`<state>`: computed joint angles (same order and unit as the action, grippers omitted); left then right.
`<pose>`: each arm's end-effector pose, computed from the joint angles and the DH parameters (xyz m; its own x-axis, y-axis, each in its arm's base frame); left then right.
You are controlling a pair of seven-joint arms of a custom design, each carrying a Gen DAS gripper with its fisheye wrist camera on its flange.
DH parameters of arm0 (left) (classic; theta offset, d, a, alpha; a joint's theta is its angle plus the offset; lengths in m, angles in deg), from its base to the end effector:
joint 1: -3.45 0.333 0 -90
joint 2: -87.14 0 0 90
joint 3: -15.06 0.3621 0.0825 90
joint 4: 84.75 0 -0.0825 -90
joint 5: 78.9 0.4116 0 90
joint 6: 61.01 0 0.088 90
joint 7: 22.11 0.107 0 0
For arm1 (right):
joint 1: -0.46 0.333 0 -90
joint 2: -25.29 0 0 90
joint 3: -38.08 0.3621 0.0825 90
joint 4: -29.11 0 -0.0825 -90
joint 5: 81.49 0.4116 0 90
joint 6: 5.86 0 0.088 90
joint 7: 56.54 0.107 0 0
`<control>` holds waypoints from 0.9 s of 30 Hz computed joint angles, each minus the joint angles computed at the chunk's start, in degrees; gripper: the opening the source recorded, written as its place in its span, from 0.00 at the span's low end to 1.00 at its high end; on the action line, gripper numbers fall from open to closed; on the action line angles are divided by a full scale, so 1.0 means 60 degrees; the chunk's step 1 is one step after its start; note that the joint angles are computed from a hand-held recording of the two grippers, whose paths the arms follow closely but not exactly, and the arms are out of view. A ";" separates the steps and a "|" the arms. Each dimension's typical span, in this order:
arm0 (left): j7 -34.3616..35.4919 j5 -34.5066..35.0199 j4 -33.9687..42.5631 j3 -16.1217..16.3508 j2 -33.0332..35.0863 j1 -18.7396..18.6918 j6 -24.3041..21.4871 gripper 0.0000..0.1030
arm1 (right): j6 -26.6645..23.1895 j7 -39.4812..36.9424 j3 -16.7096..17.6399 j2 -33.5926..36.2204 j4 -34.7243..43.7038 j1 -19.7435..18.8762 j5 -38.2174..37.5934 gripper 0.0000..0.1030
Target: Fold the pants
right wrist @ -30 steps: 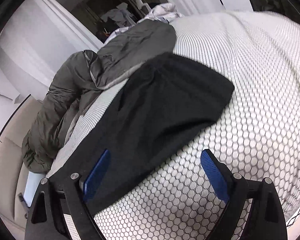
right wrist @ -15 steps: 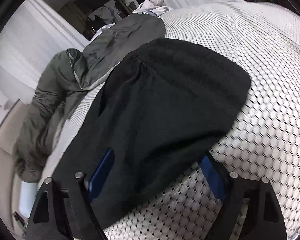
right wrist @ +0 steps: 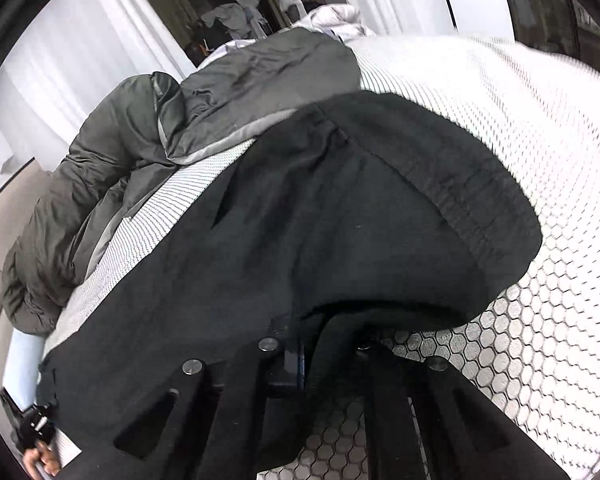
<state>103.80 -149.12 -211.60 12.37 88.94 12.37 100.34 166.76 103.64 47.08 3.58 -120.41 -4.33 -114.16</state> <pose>0.5699 0.1089 0.4317 0.2972 -0.7685 0.5667 -0.6481 -0.5982 -0.4713 0.4459 0.0766 0.4852 -0.4149 -0.8384 -0.3535 -0.5567 0.5412 -0.6303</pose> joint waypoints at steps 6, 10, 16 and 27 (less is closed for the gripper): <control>0.0600 -0.0226 -0.0154 -0.0040 -0.0238 -0.0107 0.0442 0.04 | 0.0188 -0.0517 -0.0460 -0.0206 -0.0276 0.0454 0.0414 0.05; 0.1184 -0.0484 -0.0510 0.0119 -0.0712 -0.0142 0.0372 0.03 | 0.0270 -0.0958 -0.0505 -0.0436 -0.0566 0.0571 0.0789 0.05; 0.1645 -0.0448 -0.1245 0.0472 -0.1550 -0.0215 0.0432 0.03 | 0.0167 -0.2227 -0.1330 -0.1222 -0.1211 0.1823 0.1916 0.05; 0.0636 0.1478 -0.2817 0.1090 -0.3159 0.0179 0.0123 0.04 | -0.0684 -0.3356 -0.1328 -0.3402 -0.2679 0.3153 0.3341 0.06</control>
<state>107.61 -140.25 -228.50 18.91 69.99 13.45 101.08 162.65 83.50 39.11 -16.83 -136.49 14.58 -94.11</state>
